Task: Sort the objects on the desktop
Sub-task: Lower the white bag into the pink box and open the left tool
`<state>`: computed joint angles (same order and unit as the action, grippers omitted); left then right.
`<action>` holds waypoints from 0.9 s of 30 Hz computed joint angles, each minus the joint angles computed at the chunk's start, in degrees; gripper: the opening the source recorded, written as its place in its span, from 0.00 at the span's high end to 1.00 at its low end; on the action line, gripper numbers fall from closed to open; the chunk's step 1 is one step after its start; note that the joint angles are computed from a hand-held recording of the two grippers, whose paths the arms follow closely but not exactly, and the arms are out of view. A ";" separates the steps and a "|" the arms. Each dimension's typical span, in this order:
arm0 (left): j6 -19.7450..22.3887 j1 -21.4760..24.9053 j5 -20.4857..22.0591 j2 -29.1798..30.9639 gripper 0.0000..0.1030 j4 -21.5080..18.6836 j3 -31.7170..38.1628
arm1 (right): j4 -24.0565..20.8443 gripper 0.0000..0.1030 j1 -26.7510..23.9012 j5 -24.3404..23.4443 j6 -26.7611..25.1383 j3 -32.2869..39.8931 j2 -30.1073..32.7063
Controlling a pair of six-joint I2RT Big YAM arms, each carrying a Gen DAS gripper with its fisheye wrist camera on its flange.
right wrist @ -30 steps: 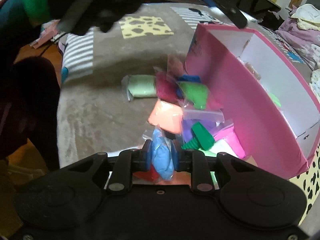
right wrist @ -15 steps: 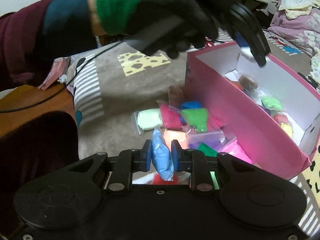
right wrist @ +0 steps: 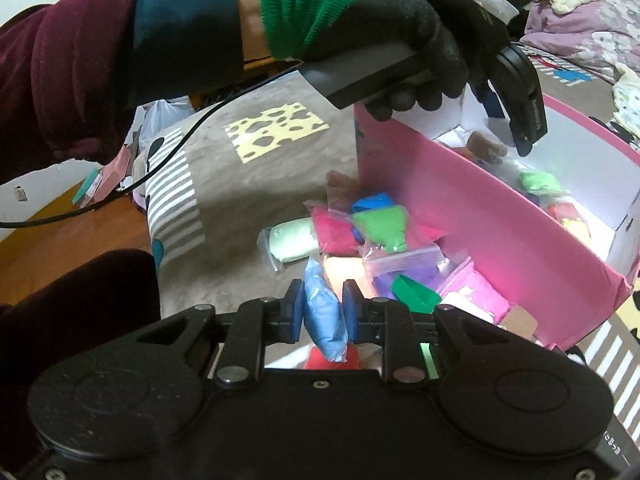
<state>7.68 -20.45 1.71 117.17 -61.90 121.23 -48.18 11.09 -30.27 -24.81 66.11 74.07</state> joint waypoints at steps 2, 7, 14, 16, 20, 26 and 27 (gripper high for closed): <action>0.13 -0.27 -0.42 1.11 0.64 -1.19 1.63 | -0.23 0.80 -0.11 0.16 -0.34 -0.22 0.02; -0.93 -0.45 0.19 4.09 0.61 -5.27 6.25 | -0.60 0.80 -0.62 0.27 -0.48 -0.66 -0.20; -3.30 -0.45 0.05 2.72 0.46 -3.51 3.63 | -0.85 0.80 -1.47 0.47 -0.69 -1.35 -0.81; -3.13 -0.65 0.00 0.91 0.46 -1.57 0.97 | -0.85 0.80 -1.62 0.44 -0.70 -1.46 -0.89; -3.06 -1.30 -1.46 -3.62 0.46 4.08 -5.62 | -0.74 0.80 -1.67 0.52 -0.94 -1.43 -1.15; -1.95 -2.70 -3.66 -10.90 0.46 12.74 -15.84 | -0.45 0.80 -1.71 0.92 -0.77 -0.91 -1.92; -1.58 -2.94 -4.19 -11.95 0.46 13.81 -17.30 | -0.46 0.80 -1.75 1.06 -0.75 -0.90 -2.16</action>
<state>6.10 -23.39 -2.48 105.21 -48.09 103.94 -48.64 9.34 -29.20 -25.55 65.20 71.91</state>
